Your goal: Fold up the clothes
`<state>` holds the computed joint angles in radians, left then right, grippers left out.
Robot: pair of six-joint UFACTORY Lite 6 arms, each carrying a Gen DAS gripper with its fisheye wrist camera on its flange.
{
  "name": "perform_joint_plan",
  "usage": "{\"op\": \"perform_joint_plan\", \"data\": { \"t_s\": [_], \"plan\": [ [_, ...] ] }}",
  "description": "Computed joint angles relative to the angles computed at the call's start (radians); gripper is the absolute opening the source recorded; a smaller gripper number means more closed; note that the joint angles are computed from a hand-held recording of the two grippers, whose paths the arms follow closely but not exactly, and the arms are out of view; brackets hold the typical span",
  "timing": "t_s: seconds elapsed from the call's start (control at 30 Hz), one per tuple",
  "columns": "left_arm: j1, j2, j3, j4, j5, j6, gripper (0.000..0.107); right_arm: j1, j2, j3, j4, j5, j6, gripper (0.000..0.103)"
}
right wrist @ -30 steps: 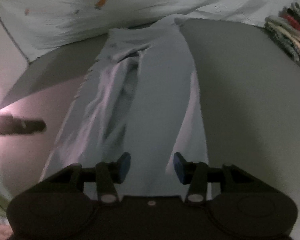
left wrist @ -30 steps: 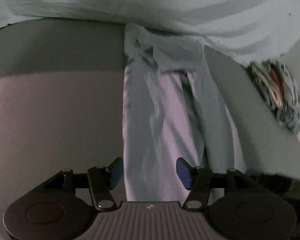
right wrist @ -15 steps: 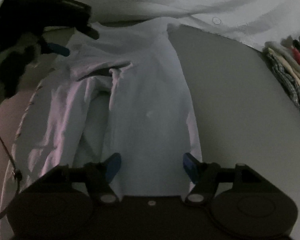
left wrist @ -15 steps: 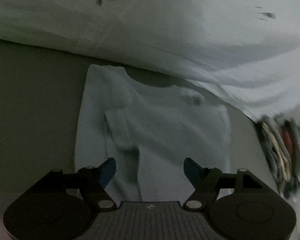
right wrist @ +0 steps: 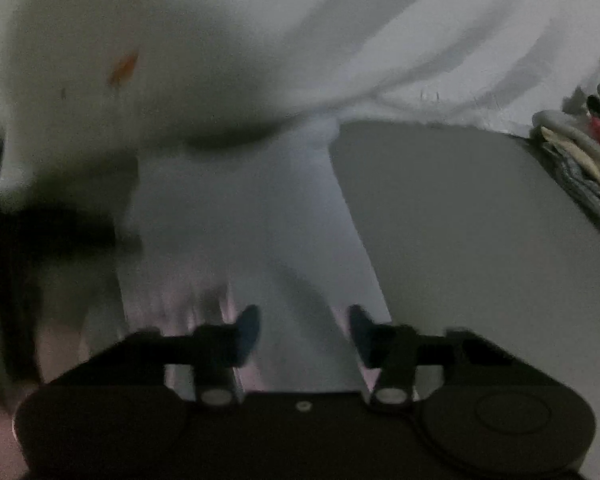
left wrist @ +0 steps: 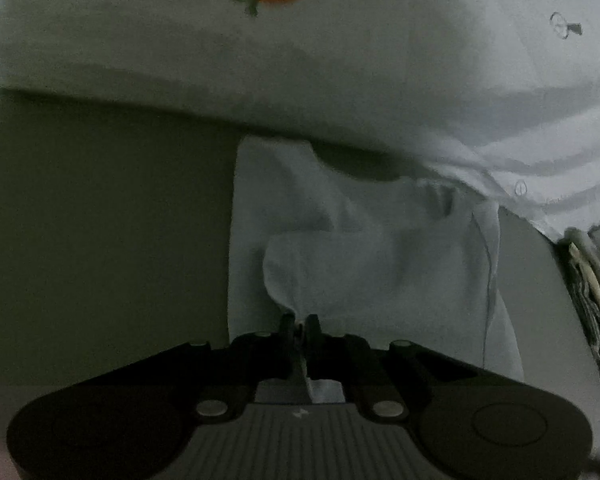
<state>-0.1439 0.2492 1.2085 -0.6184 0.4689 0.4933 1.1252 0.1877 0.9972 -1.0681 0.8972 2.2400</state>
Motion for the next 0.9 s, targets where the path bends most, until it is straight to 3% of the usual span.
{"op": "perform_joint_plan", "data": {
  "t_s": [0.03, 0.23, 0.3, 0.4, 0.5, 0.57, 0.63, 0.73, 0.8, 0.9],
  "plan": [
    [0.007, -0.005, -0.010, -0.021, 0.003, 0.021, 0.012, -0.055, -0.008, -0.008, -0.052, -0.037, 0.016, 0.030],
    [0.032, -0.003, -0.023, -0.093, 0.001, 0.081, 0.016, -0.423, 0.210, 0.186, -0.295, -0.353, -0.094, 0.017],
    [0.033, -0.011, -0.030, -0.094, -0.001, 0.096, 0.016, -0.532, 0.342, 0.318, -0.263, -0.475, -0.192, 0.016],
    [0.036, -0.005, -0.026, -0.103, 0.001, 0.107, 0.016, -0.611, 0.474, 0.453, -0.192, -0.534, -0.266, 0.015],
    [0.045, 0.009, -0.013, -0.128, 0.010, 0.112, 0.016, -0.652, 0.465, 0.452, -0.164, -0.587, -0.293, 0.015],
    [0.041, 0.013, -0.010, -0.122, 0.003, 0.097, 0.016, -0.639, 0.433, 0.405, -0.229, -0.562, -0.204, 0.023],
    [0.028, 0.006, -0.007, -0.075, -0.003, 0.041, 0.017, -0.599, 0.374, 0.339, -0.257, -0.485, -0.124, 0.037],
    [0.008, -0.009, -0.005, 0.005, -0.008, -0.052, 0.025, -0.515, 0.200, 0.155, -0.324, -0.427, 0.042, 0.043],
    [-0.007, -0.043, -0.023, 0.075, -0.016, -0.123, 0.040, -0.432, 0.089, 0.046, -0.272, -0.356, 0.037, 0.055],
    [-0.013, -0.156, -0.083, 0.186, 0.004, -0.207, 0.048, -0.249, -0.078, -0.125, -0.103, -0.238, -0.028, 0.063]
  ]
}}
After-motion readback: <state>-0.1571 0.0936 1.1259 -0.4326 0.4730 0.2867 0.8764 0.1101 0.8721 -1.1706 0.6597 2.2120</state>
